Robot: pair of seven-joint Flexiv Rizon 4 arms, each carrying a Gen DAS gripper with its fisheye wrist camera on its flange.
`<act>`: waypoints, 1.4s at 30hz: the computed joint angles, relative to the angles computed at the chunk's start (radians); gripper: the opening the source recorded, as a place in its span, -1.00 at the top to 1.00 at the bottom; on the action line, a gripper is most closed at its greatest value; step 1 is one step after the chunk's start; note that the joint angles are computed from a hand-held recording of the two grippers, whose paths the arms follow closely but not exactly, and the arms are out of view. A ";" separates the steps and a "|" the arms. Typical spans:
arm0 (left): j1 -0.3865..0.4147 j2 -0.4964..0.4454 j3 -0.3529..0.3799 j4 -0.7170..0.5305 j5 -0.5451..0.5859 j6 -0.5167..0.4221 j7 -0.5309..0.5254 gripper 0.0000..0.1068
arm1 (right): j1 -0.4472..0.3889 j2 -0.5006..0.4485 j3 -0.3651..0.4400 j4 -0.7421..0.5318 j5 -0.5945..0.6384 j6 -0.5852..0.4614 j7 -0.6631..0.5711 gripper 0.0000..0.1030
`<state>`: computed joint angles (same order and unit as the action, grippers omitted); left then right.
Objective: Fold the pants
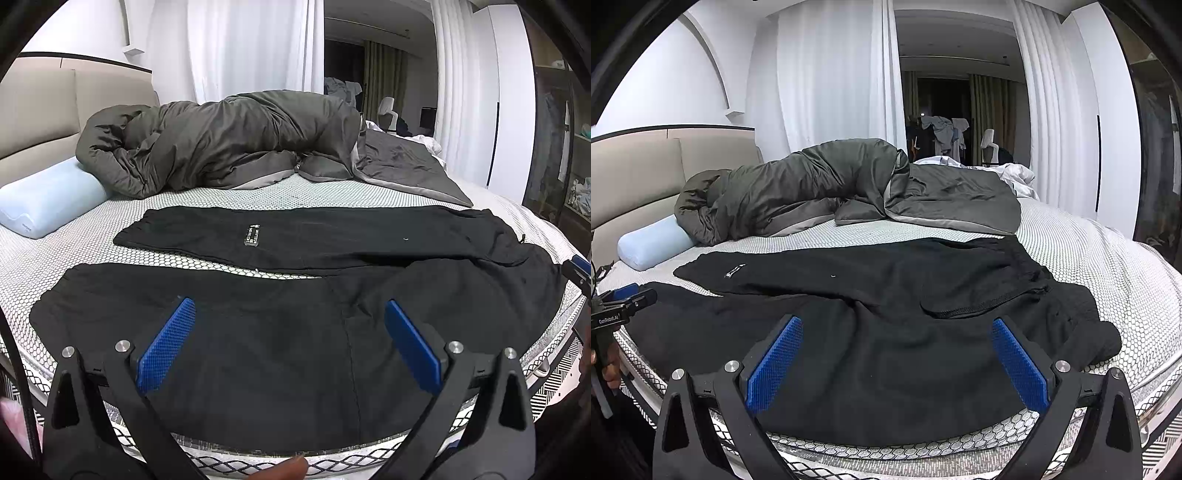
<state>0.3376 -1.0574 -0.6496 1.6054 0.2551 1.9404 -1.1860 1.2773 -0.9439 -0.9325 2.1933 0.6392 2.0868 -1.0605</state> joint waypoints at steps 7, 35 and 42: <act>-0.002 0.006 0.005 0.002 -0.007 -0.004 -0.001 -0.91 | -0.004 0.001 0.006 -0.002 0.003 0.006 -0.007 -1.00; 0.023 0.030 0.064 -0.009 -0.082 -0.017 -0.045 -0.91 | -0.064 0.107 0.014 0.022 -0.077 -0.046 -0.051 -1.00; 0.124 0.030 0.042 -0.017 -0.200 -0.105 -0.104 -0.91 | -0.056 0.075 -0.094 0.093 -0.143 -0.090 -0.066 -1.00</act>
<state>0.4616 -1.0270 -0.6072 1.5888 0.0552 1.8354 -1.2897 1.2210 -0.8690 -1.0264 2.2862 0.4965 1.9970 -1.1267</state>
